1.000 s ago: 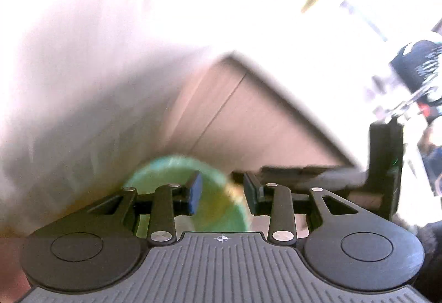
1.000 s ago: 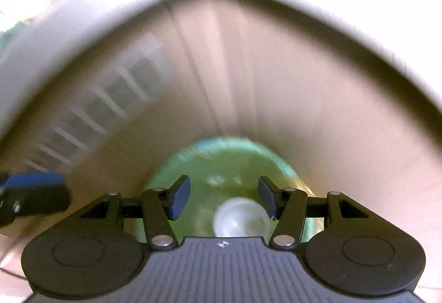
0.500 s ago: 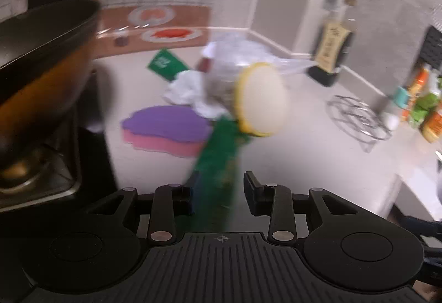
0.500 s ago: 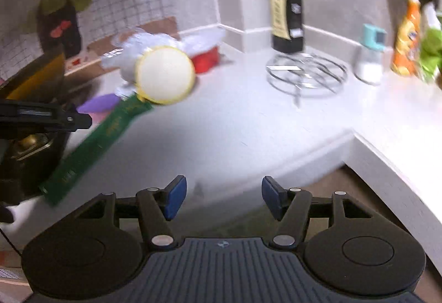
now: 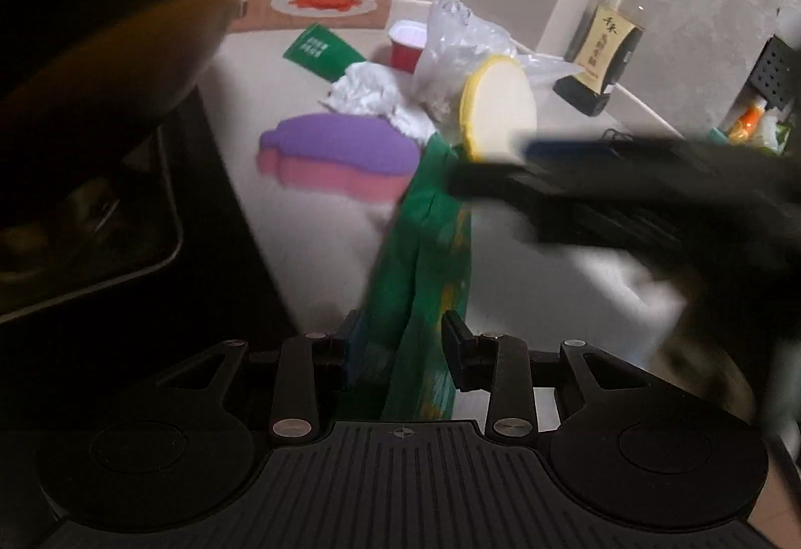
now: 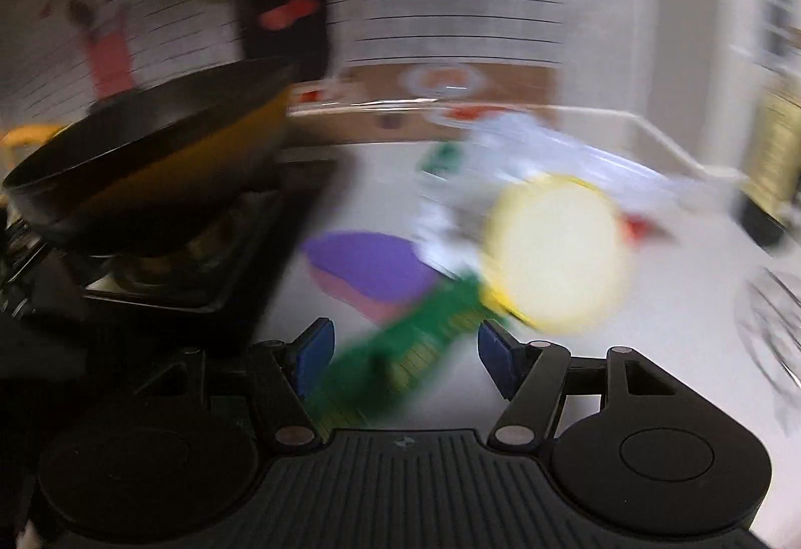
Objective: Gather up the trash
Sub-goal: 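Move both tools back over the counter toward the remaining items, then grasp the green snack wrapper with the left tool while the right tool grasps the purple sponge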
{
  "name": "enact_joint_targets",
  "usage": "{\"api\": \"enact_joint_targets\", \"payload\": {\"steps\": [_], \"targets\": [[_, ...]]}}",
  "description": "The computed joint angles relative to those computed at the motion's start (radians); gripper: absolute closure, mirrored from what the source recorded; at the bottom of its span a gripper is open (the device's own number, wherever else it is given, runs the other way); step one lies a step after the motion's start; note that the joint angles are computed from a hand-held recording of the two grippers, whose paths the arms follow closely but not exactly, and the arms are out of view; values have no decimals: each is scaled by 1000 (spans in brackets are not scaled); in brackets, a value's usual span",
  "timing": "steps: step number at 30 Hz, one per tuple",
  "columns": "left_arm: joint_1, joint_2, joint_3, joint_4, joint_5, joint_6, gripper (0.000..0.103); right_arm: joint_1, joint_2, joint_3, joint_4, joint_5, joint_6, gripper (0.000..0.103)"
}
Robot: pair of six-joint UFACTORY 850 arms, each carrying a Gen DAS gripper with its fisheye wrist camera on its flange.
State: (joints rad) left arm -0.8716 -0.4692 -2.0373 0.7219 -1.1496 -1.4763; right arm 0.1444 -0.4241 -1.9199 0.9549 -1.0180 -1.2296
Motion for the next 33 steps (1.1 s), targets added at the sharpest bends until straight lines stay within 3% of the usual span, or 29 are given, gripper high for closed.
{"api": "enact_joint_targets", "payload": {"steps": [3,6,9,11,14,16,18,20,22,33], "targets": [[-9,54,83,5,37,-56,66,75,-42,-56,-37,43,-112,38],[-12,75,113,5,47,-60,66,141,-81,-91,-77,139,-214,38],[-13,90,132,18,65,-68,66,184,-159,-192,-181,149,-146,38],[-12,103,150,29,80,-88,66,187,-197,-249,-189,126,-97,32],[-7,107,158,26,85,-101,66,196,-254,-347,-283,67,24,31],[-5,110,164,23,92,-104,66,200,-226,-295,-304,122,33,31],[3,112,168,11,104,-100,66,193,-202,-261,-295,132,48,39],[10,109,164,-4,114,-94,66,184,-184,-245,-281,120,71,59],[12,107,161,-10,120,-94,66,180,-154,-212,-275,117,77,68],[29,93,145,-25,145,-70,66,169,-49,-74,-280,152,97,80]]}}
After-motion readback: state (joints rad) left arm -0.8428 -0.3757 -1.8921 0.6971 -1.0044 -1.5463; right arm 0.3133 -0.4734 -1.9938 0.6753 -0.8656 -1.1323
